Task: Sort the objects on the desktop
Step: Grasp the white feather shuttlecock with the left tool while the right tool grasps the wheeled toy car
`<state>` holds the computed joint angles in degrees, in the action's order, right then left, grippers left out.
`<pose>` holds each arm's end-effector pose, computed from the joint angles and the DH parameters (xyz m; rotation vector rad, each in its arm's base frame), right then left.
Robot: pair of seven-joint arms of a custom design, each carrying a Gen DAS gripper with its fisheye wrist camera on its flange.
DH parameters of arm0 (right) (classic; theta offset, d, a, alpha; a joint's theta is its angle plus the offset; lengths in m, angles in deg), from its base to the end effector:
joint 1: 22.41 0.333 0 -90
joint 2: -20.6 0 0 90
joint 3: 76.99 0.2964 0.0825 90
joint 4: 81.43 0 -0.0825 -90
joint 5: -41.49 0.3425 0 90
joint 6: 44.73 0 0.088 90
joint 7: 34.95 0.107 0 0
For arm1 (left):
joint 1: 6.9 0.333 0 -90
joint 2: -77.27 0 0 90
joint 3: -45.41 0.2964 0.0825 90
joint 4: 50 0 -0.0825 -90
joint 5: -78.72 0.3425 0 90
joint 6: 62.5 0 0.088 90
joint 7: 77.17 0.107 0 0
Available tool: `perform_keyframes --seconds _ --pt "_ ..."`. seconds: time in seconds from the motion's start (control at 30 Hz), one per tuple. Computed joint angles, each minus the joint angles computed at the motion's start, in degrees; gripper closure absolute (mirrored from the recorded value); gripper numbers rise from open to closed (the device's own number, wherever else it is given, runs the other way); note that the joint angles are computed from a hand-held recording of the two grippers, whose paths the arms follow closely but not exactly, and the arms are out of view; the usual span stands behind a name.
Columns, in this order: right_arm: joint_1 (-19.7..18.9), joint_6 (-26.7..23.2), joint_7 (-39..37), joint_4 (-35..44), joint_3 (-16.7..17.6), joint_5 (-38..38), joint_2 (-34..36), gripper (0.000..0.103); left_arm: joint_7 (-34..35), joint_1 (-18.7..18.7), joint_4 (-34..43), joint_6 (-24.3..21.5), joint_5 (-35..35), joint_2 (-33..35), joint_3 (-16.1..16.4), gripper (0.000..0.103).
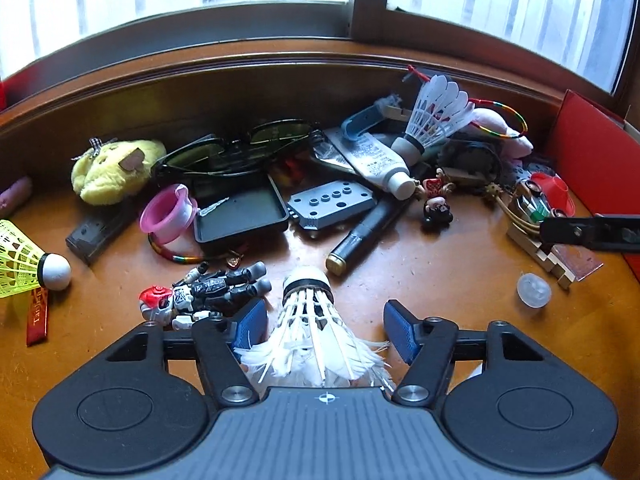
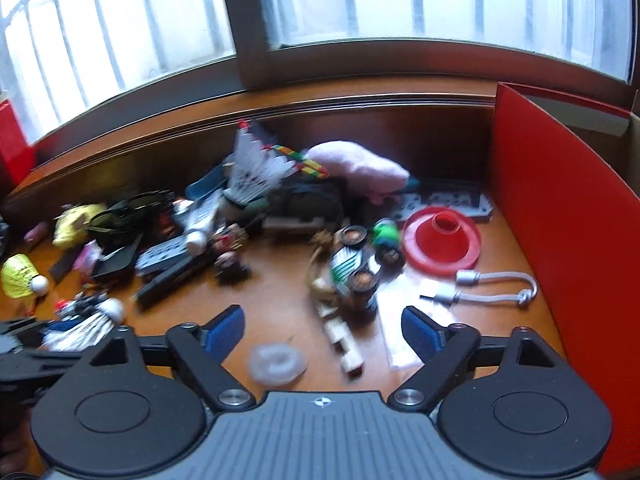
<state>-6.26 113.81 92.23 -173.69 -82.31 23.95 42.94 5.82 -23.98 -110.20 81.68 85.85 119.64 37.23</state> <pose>0.6548 0.1488 0.4909 -1.5494 1.8913 -0.6471 0.6940 -0.2820 0.4840 -1.5428 2.1315 -0.8645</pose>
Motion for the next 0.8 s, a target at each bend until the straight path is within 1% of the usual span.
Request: perform_keyframes --seconds 0.03,0.13,0.17,0.23,0.27,0.3,0.33,0.37,0.43,0.47,0.5,0.53,0.6,0.67,0.73,0.8 --pt "0.03 -0.19 0.46 1.09 -0.46 -0.25 1.00 0.030 -0.03 -0.15 0.03 0.19 0.24 0.07 0.17 0.039" --pt "-0.03 -1.57 1.79 4.46 -1.41 -0.32 3.81 0.042 0.62 -0.52 0.20 0.60 1.07 0.35 0.42 0.039" --pt "-0.45 -1.34 1.73 5.20 -1.25 0.20 4.58 0.044 0.91 -0.55 0.13 0.90 1.22 0.42 0.40 0.039" --pt "-1.66 0.06 0.88 6.19 -0.45 2.02 5.92 0.054 1.46 -0.42 -0.77 2.14 1.24 0.20 0.20 0.036" --pt "-2.03 0.55 0.36 6.78 -0.20 2.77 6.60 0.058 1.95 -0.26 -1.44 2.77 1.13 -0.02 -0.04 0.032" --pt "-2.21 0.86 -0.20 7.42 -0.05 3.35 7.26 0.064 2.40 -0.14 -2.00 3.35 1.02 -0.19 -0.23 0.030" --pt "-2.25 1.00 -0.79 8.04 0.00 3.75 7.87 0.068 2.39 -0.26 -2.51 3.89 1.14 -0.38 -0.06 0.030" --pt "-2.03 0.82 -1.24 8.71 -0.18 3.86 8.44 0.068 2.35 -0.37 -3.00 4.41 1.28 -0.57 0.09 0.030" --pt "-1.39 0.33 -1.68 10.07 -0.78 3.71 9.56 0.068 1.90 -0.44 -3.82 5.38 1.35 -0.97 0.34 0.039" --pt "-1.22 0.34 -1.81 10.46 -0.94 3.78 9.94 0.068 1.70 -0.45 -4.18 5.83 1.38 -1.15 0.41 0.050" --pt "-1.20 0.27 -2.01 10.78 -0.93 4.02 10.25 0.068 1.90 -0.25 -4.21 5.93 1.14 -1.15 0.13 0.056" --pt "-1.25 0.16 -2.21 11.12 -0.87 4.35 10.54 0.067 2.12 -0.06 -4.24 6.03 0.86 -1.16 -0.12 0.057" --pt "-1.10 0.24 -2.44 11.47 -1.08 4.53 10.85 0.067 2.58 0.28 -4.28 6.23 0.26 -1.16 -0.59 0.063" --pt "-0.87 0.23 -3.10 11.77 -1.36 4.20 11.14 0.067 3.24 0.79 -4.39 6.39 -0.71 -1.22 -1.29 0.066" --pt "-0.43 0.09 -3.28 11.98 -1.89 3.63 11.33 0.072 4.34 1.55 -4.65 6.44 -2.17 -1.39 -2.35 0.067" --pt "-0.32 -0.36 -2.90 11.95 -1.97 3.84 11.15 0.073 5.49 2.12 -4.97 6.50 -3.48 -1.64 -3.15 0.068"
